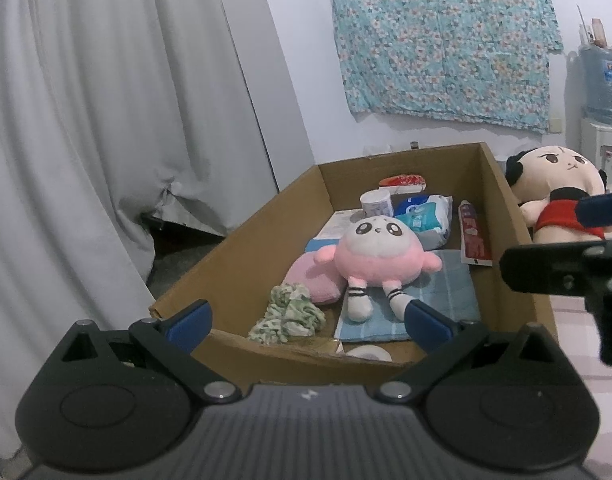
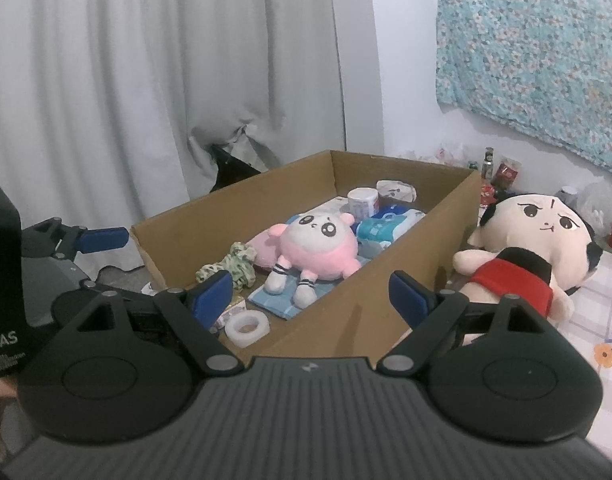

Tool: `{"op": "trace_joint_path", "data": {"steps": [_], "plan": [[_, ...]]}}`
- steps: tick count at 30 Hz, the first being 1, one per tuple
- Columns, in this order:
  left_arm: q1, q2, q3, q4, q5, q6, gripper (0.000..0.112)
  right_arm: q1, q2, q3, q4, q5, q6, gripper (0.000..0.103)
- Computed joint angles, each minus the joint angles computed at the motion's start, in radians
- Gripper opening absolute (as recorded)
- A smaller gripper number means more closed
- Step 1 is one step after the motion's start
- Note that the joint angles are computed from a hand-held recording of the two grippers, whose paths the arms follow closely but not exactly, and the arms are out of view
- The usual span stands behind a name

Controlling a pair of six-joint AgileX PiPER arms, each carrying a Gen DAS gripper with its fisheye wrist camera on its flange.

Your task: Organize soft objects

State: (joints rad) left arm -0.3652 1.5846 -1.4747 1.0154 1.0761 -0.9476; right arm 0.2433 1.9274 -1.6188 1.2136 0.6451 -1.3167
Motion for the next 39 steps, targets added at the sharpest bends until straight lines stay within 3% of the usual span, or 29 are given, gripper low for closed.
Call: {"op": "trace_joint_path", "data": {"steps": [4,22,39], "plan": [[0.013,-0.015,0.008,-0.027,-0.02,-0.011,0.103,-0.006,-0.001,0.001,0.013,0.004,-0.011,0.085],[-0.04,0.027,-0.024,0.04,0.053,-0.026,0.103,-0.015,-0.01,0.006,0.034,0.031,-0.025,0.087],[-0.042,0.038,-0.024,0.054,0.073,-0.007,0.103,-0.013,-0.029,0.026,0.045,0.041,-0.055,0.088]]}}
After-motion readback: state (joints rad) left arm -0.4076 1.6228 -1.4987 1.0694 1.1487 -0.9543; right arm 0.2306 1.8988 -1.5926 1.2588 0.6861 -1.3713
